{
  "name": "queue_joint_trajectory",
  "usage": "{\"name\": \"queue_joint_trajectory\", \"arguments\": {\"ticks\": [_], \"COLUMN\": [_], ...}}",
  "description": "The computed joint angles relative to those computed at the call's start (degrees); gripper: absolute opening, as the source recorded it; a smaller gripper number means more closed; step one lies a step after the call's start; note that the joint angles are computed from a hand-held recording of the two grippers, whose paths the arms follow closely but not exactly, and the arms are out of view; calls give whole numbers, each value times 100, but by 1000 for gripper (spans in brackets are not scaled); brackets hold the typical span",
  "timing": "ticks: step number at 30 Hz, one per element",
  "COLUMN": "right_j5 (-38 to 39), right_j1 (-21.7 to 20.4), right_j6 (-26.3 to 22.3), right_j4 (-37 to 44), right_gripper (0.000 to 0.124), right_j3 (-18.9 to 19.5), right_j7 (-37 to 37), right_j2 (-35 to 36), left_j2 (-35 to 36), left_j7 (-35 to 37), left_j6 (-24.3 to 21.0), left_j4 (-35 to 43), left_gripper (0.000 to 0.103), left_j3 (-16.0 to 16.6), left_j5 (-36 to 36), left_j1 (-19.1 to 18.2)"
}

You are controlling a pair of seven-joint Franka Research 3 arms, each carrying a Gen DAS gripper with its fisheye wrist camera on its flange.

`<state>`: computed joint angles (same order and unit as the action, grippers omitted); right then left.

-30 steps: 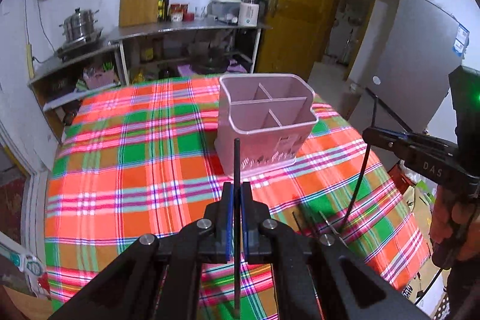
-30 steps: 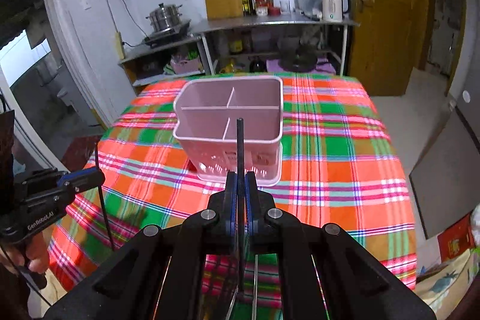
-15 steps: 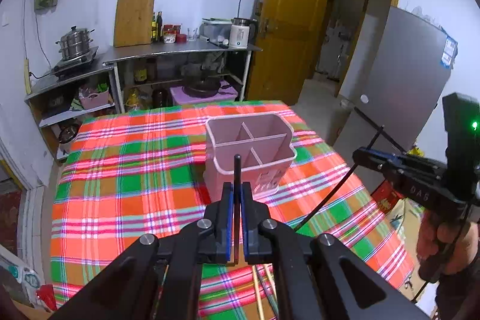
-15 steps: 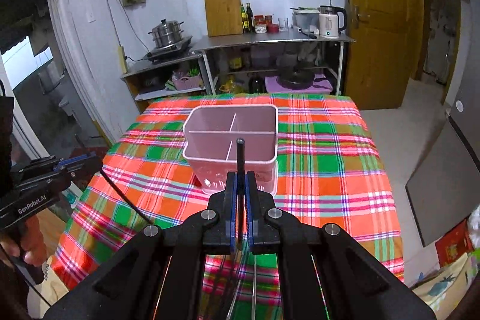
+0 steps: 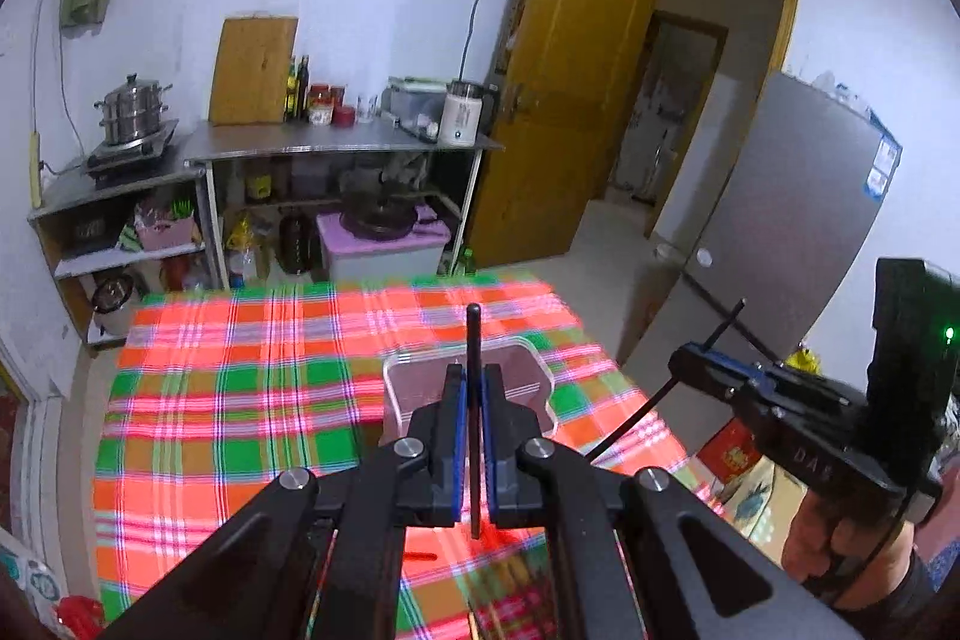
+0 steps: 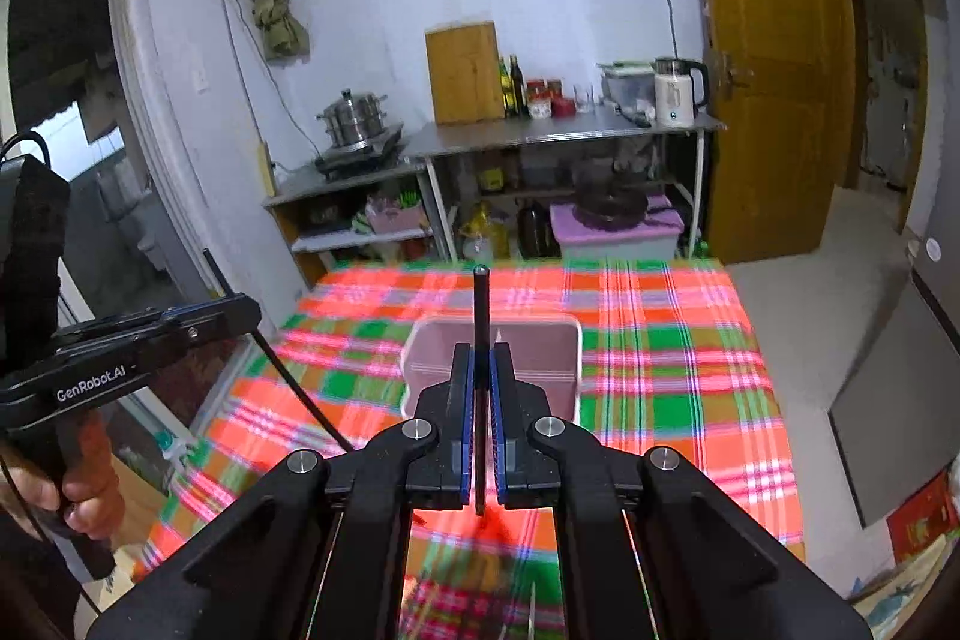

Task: Organize utensils
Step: 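Lift both black chopsticks and carry them over the pink basket, then lower both chopsticks into the pink basket and open both tools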

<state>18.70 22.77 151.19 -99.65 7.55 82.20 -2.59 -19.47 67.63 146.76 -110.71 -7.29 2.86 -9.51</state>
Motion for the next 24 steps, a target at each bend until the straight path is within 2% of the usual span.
{"name": "queue_joint_trajectory", "arguments": {"ticks": [9,17,24], "right_j5": [-63,-272,-321], "right_j1": [55,144,185], "right_j6": [141,65,-120], "right_j4": [947,1522,1581], "right_gripper": [5,5,5], "right_j3": [15,-9,-35], "right_j7": [176,465,596], "right_j2": [638,1239,1555], "left_j2": [632,1060,1309], "left_j7": [-71,-95,-14], "left_j6": [-12,150,151], "left_j4": [894,1039,819], "left_gripper": [4,4,4], "left_j3": [-24,1,28], "left_j5": [102,10,-370], "left_j1": [173,295,343]}}
